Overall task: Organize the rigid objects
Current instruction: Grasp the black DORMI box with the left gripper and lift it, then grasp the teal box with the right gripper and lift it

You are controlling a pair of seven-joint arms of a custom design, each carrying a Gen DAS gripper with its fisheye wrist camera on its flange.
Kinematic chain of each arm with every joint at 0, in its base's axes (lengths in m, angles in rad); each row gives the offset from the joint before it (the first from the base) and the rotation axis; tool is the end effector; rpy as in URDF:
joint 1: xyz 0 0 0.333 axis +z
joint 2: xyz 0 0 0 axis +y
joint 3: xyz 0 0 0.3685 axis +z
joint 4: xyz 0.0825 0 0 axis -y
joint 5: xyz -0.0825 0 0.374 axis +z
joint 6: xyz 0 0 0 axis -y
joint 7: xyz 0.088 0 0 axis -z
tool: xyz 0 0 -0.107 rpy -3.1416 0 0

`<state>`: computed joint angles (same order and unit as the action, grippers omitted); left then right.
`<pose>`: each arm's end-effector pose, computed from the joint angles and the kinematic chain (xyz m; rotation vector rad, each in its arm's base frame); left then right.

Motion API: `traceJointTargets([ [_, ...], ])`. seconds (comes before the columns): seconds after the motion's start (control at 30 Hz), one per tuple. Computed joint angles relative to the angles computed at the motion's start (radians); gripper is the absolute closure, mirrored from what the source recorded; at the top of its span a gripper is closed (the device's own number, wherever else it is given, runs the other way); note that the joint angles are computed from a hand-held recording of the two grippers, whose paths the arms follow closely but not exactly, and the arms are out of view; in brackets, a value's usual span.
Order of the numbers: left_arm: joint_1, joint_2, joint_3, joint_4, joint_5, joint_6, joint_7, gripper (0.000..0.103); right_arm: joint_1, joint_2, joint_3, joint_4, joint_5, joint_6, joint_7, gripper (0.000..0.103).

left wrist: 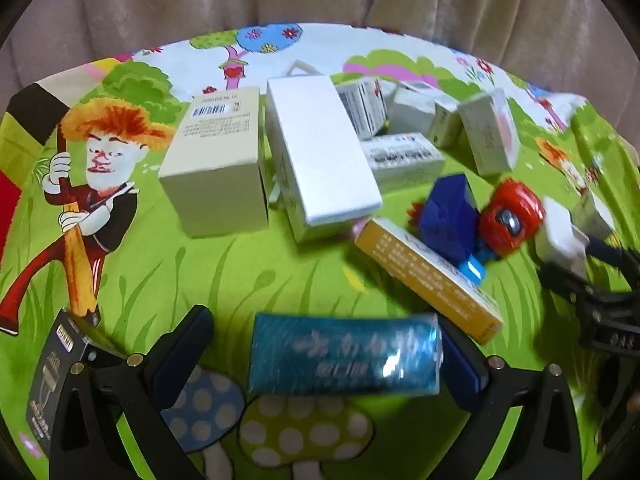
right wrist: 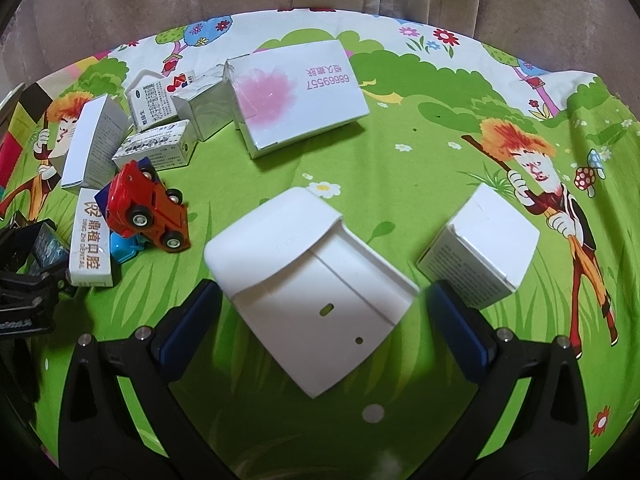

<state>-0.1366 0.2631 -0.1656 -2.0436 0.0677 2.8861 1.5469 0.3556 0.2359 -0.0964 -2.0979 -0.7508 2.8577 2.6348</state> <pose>0.6121 -0.1865 0.4383 -1.5963 2.2112 -0.6692 0.5822 0.1964 0.4137 -1.7473 1.9793 -0.6338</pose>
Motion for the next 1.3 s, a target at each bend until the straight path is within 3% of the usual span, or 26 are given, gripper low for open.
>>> traceJointTargets([
  [0.1,0.026,-0.055,-0.006,-0.062,-0.024,-0.025,0.027,0.000,0.001,-0.001,-0.001,-0.001,-0.002,0.000,0.002,0.000],
  [0.17,0.073,-0.120,-0.038,-0.160,-0.100,0.046,0.123,0.000,0.001,-0.001,0.000,-0.001,-0.003,-0.001,0.003,0.000],
  [0.23,0.074,-0.196,-0.017,-0.266,-0.087,0.133,0.150,0.000,0.000,-0.002,0.000,-0.001,-0.003,-0.001,0.002,0.000],
  [0.3,0.065,-0.205,0.015,-0.277,-0.048,0.170,0.136,0.000,0.000,-0.002,0.000,-0.002,-0.003,-0.001,0.003,0.000],
  [0.37,0.114,-0.225,-0.018,-0.302,-0.193,0.204,0.266,0.000,0.000,-0.002,0.001,-0.001,-0.002,-0.002,0.003,0.000],
  [0.43,0.119,-0.227,-0.016,-0.297,-0.267,0.209,0.326,0.000,0.000,-0.001,0.001,0.001,-0.001,-0.003,0.002,0.000],
  [0.53,0.108,-0.202,0.065,-0.245,-0.071,0.181,0.228,0.000,0.000,-0.001,0.001,0.001,-0.002,-0.003,0.002,0.000],
  [0.6,0.125,-0.172,0.066,-0.172,-0.046,0.074,0.251,0.000,-0.001,-0.001,0.001,0.000,-0.002,-0.002,0.002,0.000],
  [0.63,0.117,-0.160,0.083,-0.153,0.002,0.055,0.233,0.000,0.000,0.000,0.001,0.001,-0.002,-0.003,0.002,0.000],
  [0.7,0.149,-0.120,0.051,-0.118,-0.046,0.015,0.303,0.002,-0.001,0.000,0.000,0.000,-0.002,-0.001,0.001,0.000],
  [0.77,0.143,-0.105,0.057,-0.110,-0.017,0.002,0.300,0.024,-0.001,0.001,-0.001,0.000,-0.003,-0.001,0.002,0.000],
  [0.8,0.152,-0.102,0.044,-0.115,-0.053,0.006,0.328,0.050,-0.001,0.001,-0.001,0.001,-0.002,-0.002,0.002,0.000],
  [0.83,0.189,-0.106,-0.003,-0.123,-0.160,0.010,0.401,0.062,-0.001,0.002,-0.001,0.002,-0.001,-0.002,0.002,0.000],
  [0.87,0.198,-0.117,-0.016,-0.122,-0.200,-0.015,0.414,0.063,-0.002,0.002,-0.001,0.002,0.000,-0.002,0.000,0.000],
  [0.97,0.184,-0.142,-0.020,-0.190,-0.271,0.074,0.434,0.063,-0.003,0.000,0.000,-0.002,-0.002,0.005,-0.005,0.002],
  [1.03,0.193,-0.148,-0.036,-0.209,-0.350,0.098,0.475,0.063,-0.017,-0.027,-0.001,-0.055,-0.015,0.127,-0.017,0.019],
  [1.13,0.191,-0.157,-0.031,-0.221,-0.406,0.102,0.492,0.063,-0.006,-0.064,-0.008,-0.118,-0.024,0.317,-0.074,0.022],
  [1.17,0.188,-0.164,-0.027,-0.230,-0.416,0.108,0.492,0.063,-0.002,-0.068,0.008,-0.115,-0.021,0.330,-0.122,0.022],
  [1.27,0.179,-0.187,-0.025,-0.265,-0.455,0.147,0.500,0.063,-0.039,-0.049,0.147,-0.048,0.083,0.272,-0.392,0.022],
  [1.3,0.190,-0.185,-0.041,-0.263,-0.522,0.154,0.558,0.063,-0.069,-0.028,0.213,-0.017,0.151,0.255,-0.503,0.022],
])
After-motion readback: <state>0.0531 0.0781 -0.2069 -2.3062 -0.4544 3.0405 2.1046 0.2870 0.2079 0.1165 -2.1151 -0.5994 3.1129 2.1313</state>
